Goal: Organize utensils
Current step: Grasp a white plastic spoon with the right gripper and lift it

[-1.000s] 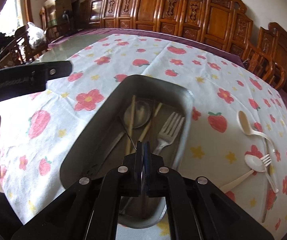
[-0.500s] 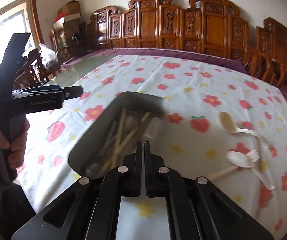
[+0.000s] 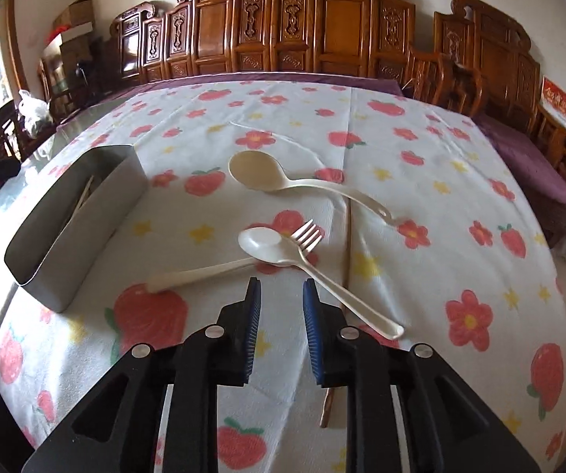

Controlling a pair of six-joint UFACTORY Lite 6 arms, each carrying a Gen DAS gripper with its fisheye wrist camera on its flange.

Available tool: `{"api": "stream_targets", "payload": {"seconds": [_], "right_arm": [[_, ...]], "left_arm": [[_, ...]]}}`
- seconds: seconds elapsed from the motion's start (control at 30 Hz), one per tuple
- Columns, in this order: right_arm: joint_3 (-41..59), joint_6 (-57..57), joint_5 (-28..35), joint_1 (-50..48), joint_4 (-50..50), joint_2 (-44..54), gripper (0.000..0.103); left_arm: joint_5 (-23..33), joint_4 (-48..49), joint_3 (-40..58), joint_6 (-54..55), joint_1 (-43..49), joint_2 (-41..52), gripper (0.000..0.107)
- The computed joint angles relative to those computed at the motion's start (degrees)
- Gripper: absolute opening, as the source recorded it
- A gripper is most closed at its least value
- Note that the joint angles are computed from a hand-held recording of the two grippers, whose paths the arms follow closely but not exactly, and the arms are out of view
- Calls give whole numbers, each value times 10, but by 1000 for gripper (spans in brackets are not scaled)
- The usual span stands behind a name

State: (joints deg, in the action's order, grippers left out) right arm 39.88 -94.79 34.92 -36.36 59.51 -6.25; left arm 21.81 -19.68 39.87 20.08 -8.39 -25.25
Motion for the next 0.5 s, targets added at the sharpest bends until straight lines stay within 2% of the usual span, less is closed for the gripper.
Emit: {"api": "stream_targets", "payload": {"seconds": [0.1,0.23,0.33,0.5], "right_arm": [[10,-40,-39,21,22,32,24],[42,-66,-70,41,46,89,24],[74,-51,-65,46,39,126,24],[95,-50,-65,51,34,155,26]], "left_arm": [[0,-17,-5,-1,-33,3,75],[-13,17,-17,-57,-91,1,69],[-23,57,-24,-106,-124,-1,67],[-30,52,-28,-114,-149,0,67]]}}
